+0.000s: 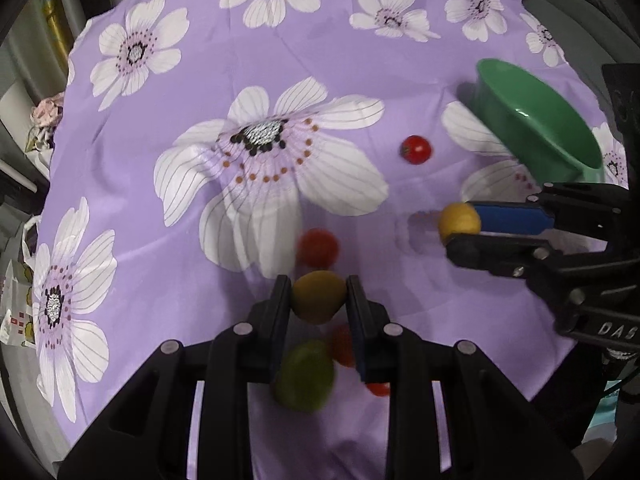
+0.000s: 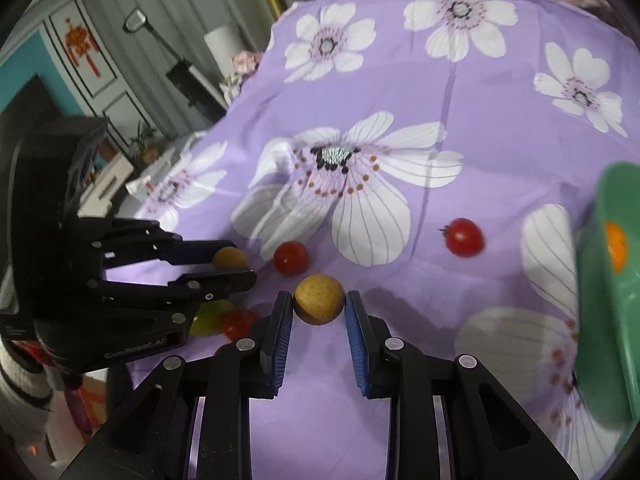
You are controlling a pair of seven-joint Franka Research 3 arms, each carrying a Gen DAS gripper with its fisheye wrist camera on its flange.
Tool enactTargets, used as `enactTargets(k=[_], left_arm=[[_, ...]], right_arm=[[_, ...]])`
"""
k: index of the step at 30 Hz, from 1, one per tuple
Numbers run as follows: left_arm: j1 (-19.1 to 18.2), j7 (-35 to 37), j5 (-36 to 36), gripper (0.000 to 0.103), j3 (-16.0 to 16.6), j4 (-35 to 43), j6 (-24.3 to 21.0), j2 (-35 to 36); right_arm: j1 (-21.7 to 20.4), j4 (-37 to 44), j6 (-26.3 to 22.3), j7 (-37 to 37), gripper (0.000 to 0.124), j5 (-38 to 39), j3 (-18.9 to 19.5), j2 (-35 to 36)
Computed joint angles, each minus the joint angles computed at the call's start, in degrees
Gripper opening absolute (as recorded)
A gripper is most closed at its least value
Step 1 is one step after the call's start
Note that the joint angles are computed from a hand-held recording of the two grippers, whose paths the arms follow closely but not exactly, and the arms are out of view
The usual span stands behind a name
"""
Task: Organize fruits
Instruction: 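Close both grippers together around the small yellow round fruit, then carry the yellow fruit with both grippers into the bowl and release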
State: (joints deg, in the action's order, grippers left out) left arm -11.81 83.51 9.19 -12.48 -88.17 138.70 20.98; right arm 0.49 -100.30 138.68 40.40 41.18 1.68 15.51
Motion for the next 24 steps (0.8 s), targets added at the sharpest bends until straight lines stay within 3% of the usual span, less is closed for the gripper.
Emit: enactTargets(k=[14,24], left_arm=[[-3.2,-0.3,2.0,0.027,-1.2,-0.2,2.9,-1.6],[-6.7,2.7,2.6,0.027,-2.4,10.9,1.9,4.9]], right_arm=[[-1.4,-9.6,8.0,-6.1,0.029,9.9,-2.7,-9.5],[-2.5,-11.1,12.7,-7.4,0.029,14.8,-4.4,-11.5]])
